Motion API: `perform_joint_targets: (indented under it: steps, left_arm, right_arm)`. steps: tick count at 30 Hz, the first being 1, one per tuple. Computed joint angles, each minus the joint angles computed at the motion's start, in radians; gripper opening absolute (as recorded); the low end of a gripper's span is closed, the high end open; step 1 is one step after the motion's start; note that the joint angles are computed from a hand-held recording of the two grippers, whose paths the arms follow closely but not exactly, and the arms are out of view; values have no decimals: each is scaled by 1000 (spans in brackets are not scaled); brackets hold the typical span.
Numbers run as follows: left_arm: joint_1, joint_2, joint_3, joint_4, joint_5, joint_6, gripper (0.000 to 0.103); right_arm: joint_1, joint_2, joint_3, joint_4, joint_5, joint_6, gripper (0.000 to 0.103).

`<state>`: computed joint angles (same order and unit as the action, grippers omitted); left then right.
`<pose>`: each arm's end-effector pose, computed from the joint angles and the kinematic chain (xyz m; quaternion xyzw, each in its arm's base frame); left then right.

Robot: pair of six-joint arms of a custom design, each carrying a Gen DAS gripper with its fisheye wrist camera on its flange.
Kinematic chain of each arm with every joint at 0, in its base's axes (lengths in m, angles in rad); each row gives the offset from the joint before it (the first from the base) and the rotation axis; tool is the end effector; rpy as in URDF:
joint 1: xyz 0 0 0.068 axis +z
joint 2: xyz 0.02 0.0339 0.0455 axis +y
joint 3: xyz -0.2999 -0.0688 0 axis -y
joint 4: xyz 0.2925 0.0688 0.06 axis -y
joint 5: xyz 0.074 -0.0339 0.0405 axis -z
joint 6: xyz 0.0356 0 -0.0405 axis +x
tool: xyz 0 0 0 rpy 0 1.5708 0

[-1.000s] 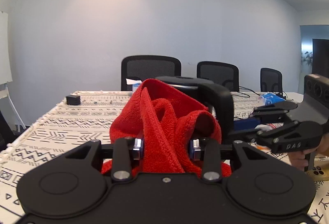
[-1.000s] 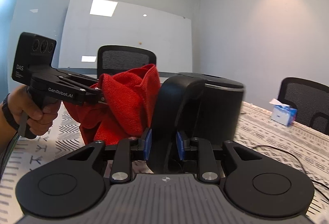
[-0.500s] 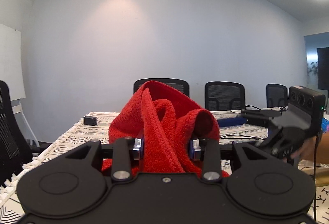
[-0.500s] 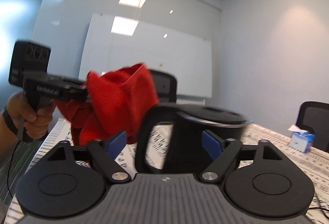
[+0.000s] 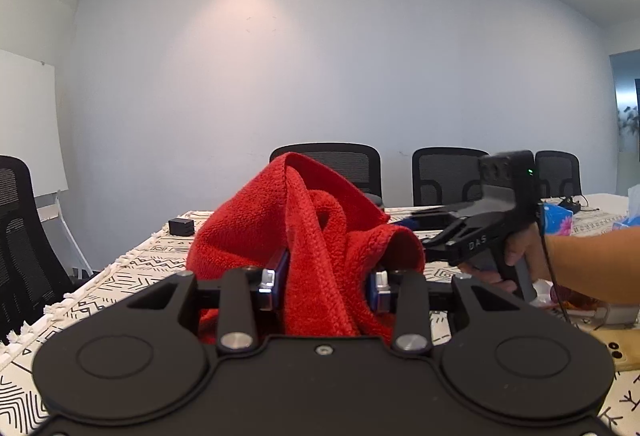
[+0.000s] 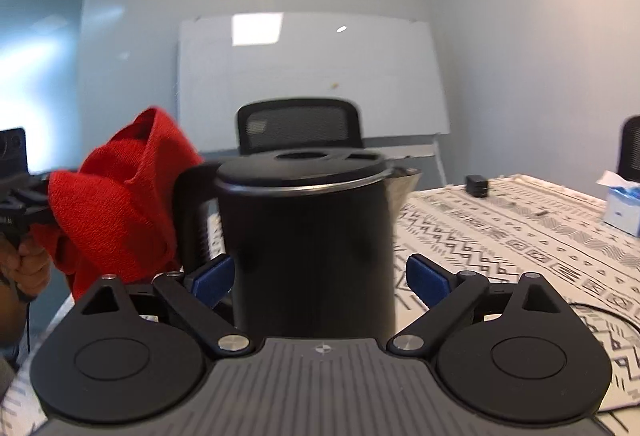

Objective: Clean container
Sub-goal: 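Wipe the kettle spout side with the towel in the left tool while the right tool holds it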

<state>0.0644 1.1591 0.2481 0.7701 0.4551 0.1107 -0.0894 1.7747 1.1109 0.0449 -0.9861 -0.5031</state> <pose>0.2321 -0.0007 0.1791 0.1649 0.7320 -0.1139 0.6511 0.4253 -0.0083 0.2199 -0.3731 0.7218 0.2846 0.5088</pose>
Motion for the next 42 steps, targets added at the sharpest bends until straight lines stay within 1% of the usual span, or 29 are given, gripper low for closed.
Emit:
perform_joint_targets:
  steps: [1,2,4,5,6,7,8,9,10,11,13,14,16,18,20,22,24,25,26,27,28,29,30,32,33,37,39,40,42]
  left_arm:
    - [-6,6,-2,9,-6,5,40]
    - [-1,22,0,27,2,6,40]
    - [27,49,8,50,21,5,40]
    - [43,58,14,55,26,6,40]
    - [58,67,20,60,30,6,40]
    - [80,81,28,66,41,5,40]
    - [118,106,43,72,73,-3,40]
    - [151,131,57,77,116,-19,39]
    - [176,149,70,76,156,-33,39]
    - [202,169,82,79,198,-47,38]
    - [235,187,83,99,266,-72,38]
    - [233,185,74,107,276,-73,38]
    - [220,180,55,125,281,-79,38]
    - [202,161,33,131,275,-76,38]
    - [189,140,13,132,274,-68,38]
    - [189,126,-2,134,291,-60,38]
    - [196,141,1,143,285,-47,37]
    - [208,140,17,129,289,-43,37]
    - [233,159,42,132,312,-38,37]
    - [256,177,56,132,319,-35,37]
    - [279,202,74,132,333,-34,37]
    - [302,235,99,135,362,-40,37]
    - [316,261,114,141,390,-48,37]
    - [336,315,144,158,440,-66,37]
    - [334,336,146,175,461,-73,37]
    - [375,329,76,191,589,-12,37]
    - [374,358,57,273,591,-2,37]
    - [379,381,71,295,603,1,37]
    - [381,377,92,279,623,-7,37]
  right_arm:
    - [12,-5,-6,-6,22,-22,95]
    - [22,-20,-35,35,54,-12,93]
    - [33,-58,-111,129,90,25,85]
    - [30,-76,-138,144,79,40,77]
    - [16,-88,-146,114,32,26,73]
    - [-6,-90,-124,9,-44,-43,69]
    - [-21,-87,-90,-124,-99,-142,63]
    - [-28,-91,-73,-206,-119,-214,67]
    - [-26,-108,-85,-202,-101,-230,72]
    - [-23,-120,-97,-179,-82,-228,80]
    - [-19,-119,-101,-116,-56,-167,80]
    - [-18,-113,-94,-112,-51,-149,83]
    - [-5,-73,-39,-117,-34,-112,94]
    - [10,-35,16,-129,-34,-83,100]
    - [19,-14,34,-120,-48,-58,101]
    - [31,-24,-1,-53,-28,-24,101]
    - [24,-65,-55,-34,-13,-65,94]
    - [11,-84,-62,-90,-41,-122,92]
    - [-1,-88,-47,-172,-78,-185,87]
    - [-10,-92,-31,-256,-107,-254,79]
    - [-14,-97,-15,-335,-128,-323,76]
    - [-15,-108,-13,-368,-132,-360,76]
    - [-9,-130,-38,-308,-112,-325,78]
    - [7,-157,-91,-147,-82,-204,78]
    - [14,-164,-111,-79,-74,-148,75]
    - [20,-201,-192,57,-58,-83,74]
    - [2,-210,-248,160,-77,-31,68]
    - [-1,-205,-260,198,-83,-9,67]
    - [-10,-190,-285,287,-102,47,64]
